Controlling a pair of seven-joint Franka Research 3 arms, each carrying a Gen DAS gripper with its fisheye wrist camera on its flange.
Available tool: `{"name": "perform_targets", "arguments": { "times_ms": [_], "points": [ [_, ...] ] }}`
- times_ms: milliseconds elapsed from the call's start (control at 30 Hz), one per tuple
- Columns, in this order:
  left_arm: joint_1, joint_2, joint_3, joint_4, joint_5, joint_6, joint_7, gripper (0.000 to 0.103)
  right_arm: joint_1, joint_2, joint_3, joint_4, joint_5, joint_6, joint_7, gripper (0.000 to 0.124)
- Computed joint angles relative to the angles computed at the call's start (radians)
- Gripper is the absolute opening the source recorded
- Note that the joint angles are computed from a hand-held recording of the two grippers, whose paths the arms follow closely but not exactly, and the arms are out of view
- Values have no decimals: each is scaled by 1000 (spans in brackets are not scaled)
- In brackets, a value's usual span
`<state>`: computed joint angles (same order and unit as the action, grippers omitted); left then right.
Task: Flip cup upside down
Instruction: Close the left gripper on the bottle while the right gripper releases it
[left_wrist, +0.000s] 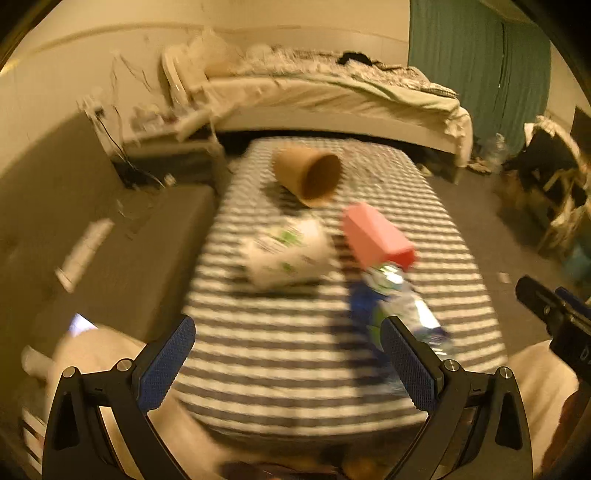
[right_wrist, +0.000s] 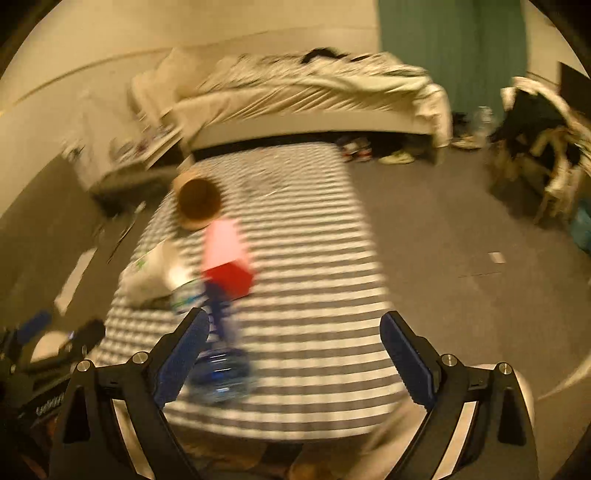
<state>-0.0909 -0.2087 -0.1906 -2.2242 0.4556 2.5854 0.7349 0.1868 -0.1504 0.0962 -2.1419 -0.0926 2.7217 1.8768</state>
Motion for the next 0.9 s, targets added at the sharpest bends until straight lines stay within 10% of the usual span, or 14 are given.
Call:
{"name": "perform_targets", "arguments": {
  "times_ms": [633,733,900],
  "points": [
    [-105,241,-14,157,-76,-19,-20,101,-70,1,-83,-80,237,45,-52,94],
    [-103,252,-11,159,-103,-37,12,80,-67,24,-85,-59,269,39,-73,94],
    [-97,228,-6,158,-118,-57,71,79,-62,47,-83,-36,294,37,-90,94]
  ]
}}
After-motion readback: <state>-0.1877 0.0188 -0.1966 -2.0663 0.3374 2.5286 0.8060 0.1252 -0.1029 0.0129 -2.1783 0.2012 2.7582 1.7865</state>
